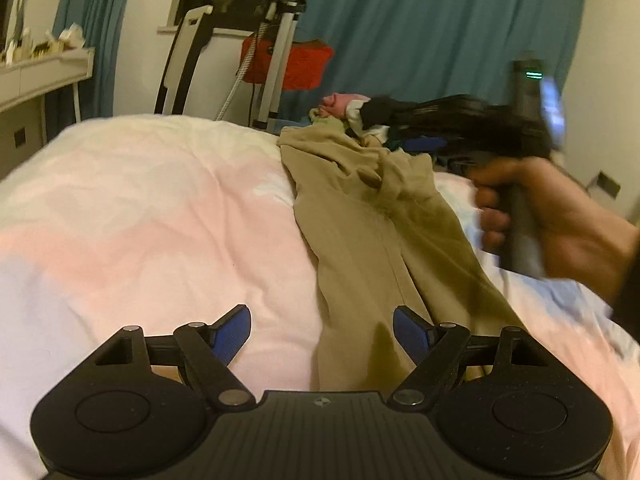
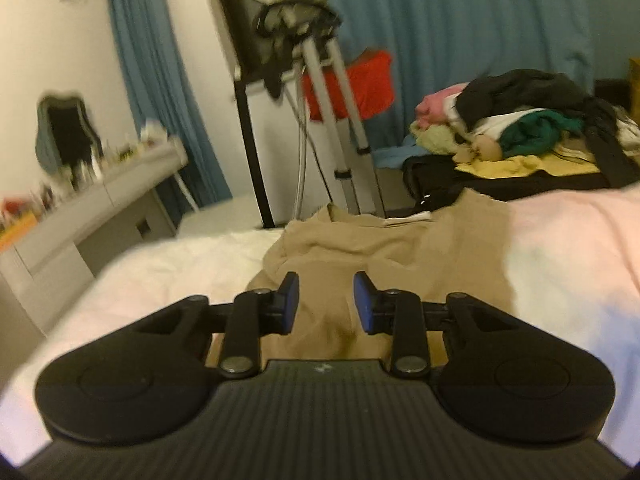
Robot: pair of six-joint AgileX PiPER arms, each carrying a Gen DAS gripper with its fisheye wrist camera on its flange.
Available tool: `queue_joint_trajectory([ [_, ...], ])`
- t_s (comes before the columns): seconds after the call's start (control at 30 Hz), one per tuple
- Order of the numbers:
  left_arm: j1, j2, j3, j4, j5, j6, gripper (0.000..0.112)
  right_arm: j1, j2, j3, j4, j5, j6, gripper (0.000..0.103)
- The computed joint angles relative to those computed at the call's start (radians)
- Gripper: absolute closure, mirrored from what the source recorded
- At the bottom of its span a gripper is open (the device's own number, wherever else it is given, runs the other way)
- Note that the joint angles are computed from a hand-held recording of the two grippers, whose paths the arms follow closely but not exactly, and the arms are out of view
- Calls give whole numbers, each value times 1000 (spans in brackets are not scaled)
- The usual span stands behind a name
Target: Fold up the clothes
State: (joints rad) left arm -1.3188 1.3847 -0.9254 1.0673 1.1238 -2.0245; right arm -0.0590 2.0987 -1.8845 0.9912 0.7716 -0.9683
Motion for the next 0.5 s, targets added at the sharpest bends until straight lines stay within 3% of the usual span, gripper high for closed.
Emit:
queue_joint_trajectory([
  [0.1, 52, 10, 35, 32, -64, -11, 32, 96, 143, -216, -300, -25, 192, 72],
  [0.2, 86, 10, 65, 45, -110, -35, 32, 124, 186, -263, -497, -56, 313, 73],
  [0.33, 103, -15, 87, 57, -136, -63, 32, 72, 80, -38, -338, -204, 95, 73],
  [0.43, 88, -20, 81, 54, -119, -63, 32, 16, 23, 66, -209, -230, -19, 73],
  [0.5, 71, -22, 71, 52, -103, -56, 32, -12, 9, 90, -228, -214, 2, 73],
])
